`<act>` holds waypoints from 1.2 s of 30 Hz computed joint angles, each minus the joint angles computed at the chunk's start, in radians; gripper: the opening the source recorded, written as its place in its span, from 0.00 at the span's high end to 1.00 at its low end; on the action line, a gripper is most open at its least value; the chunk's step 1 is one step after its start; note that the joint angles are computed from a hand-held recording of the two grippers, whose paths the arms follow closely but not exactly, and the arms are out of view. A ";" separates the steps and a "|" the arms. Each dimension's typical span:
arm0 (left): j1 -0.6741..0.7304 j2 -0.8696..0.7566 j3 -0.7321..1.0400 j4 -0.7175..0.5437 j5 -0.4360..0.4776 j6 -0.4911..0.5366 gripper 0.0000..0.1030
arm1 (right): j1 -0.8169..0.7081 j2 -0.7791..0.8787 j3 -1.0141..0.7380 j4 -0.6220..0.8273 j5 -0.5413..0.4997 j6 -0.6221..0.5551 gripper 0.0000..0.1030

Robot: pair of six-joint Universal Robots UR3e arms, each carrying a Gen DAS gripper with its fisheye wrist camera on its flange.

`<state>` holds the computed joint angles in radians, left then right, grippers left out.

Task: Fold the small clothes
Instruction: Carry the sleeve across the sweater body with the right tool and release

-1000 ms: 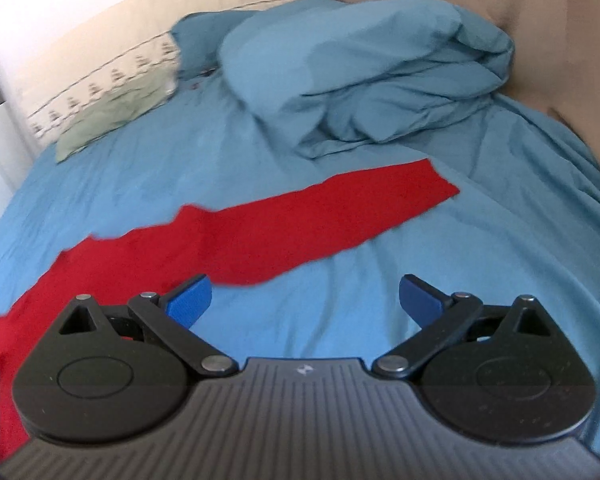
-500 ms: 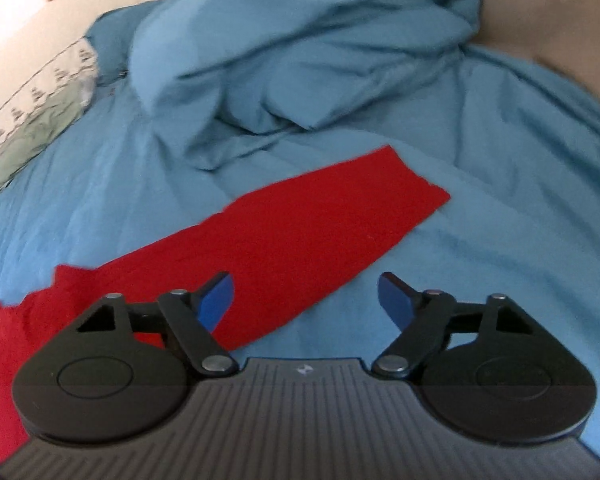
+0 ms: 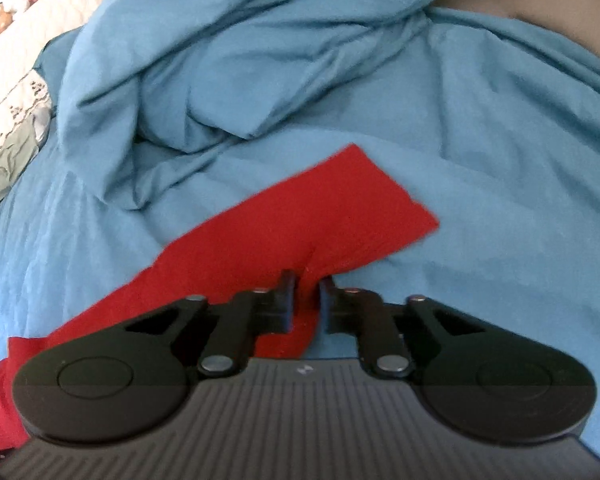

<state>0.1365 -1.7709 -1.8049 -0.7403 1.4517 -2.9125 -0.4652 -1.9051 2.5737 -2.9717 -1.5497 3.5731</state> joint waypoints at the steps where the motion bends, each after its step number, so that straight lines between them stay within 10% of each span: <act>1: 0.001 0.002 -0.009 0.013 -0.003 0.001 0.00 | 0.018 -0.009 -0.028 0.034 -0.014 -0.001 0.78; 12: 0.314 0.152 0.076 -0.269 -0.315 0.196 0.07 | 0.554 0.272 -0.636 0.128 -0.232 0.069 0.79; 26: 0.718 0.150 0.096 -0.197 -0.300 0.540 0.02 | 1.154 1.325 -1.916 0.456 -0.237 -0.088 0.79; 33: 0.761 0.120 0.137 -0.325 -0.337 0.605 0.02 | 1.205 1.458 -2.043 0.560 -0.235 -0.133 0.76; 36: 0.740 0.160 0.122 -0.350 -0.353 0.642 0.02 | 1.197 1.339 -1.822 0.447 -0.207 -0.197 0.42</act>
